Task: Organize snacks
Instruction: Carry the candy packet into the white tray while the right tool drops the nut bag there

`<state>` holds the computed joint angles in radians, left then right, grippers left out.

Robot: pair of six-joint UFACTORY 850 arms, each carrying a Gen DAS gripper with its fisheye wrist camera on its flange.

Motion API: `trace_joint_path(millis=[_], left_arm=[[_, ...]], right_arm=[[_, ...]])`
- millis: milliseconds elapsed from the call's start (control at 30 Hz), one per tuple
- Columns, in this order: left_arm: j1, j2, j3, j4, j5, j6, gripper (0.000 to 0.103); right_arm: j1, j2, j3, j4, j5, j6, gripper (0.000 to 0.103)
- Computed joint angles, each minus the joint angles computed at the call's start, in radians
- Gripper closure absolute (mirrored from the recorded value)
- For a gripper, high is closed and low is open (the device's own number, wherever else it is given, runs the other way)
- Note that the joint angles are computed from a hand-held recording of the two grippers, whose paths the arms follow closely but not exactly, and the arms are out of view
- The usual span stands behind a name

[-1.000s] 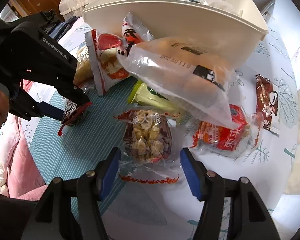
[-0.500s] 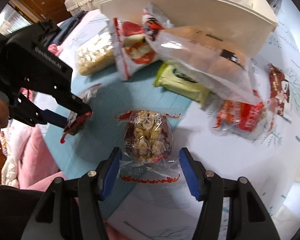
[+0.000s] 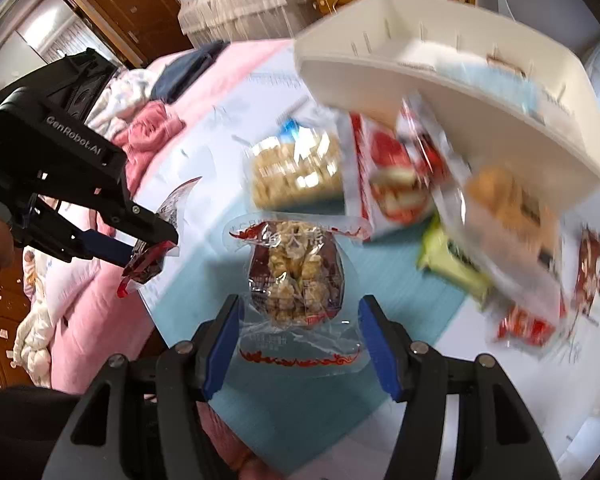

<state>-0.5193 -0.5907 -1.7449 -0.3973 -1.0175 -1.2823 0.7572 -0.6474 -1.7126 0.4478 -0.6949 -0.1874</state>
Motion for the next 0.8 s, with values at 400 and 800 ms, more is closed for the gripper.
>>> trace_joint_path(millis=[400, 800], left_arm=[[0.086, 0.121, 0.057, 0.123, -0.045, 0.182, 0.061], [0.131, 0.002, -0.176, 0.169, -0.095, 0.470, 0.061]], right_arm=[[0.006, -0.059, -0.187, -0.122, 0.102, 0.195, 0.043], [0.017, -0.108, -0.274, -0.664, 0.212, 0.853, 0.043]])
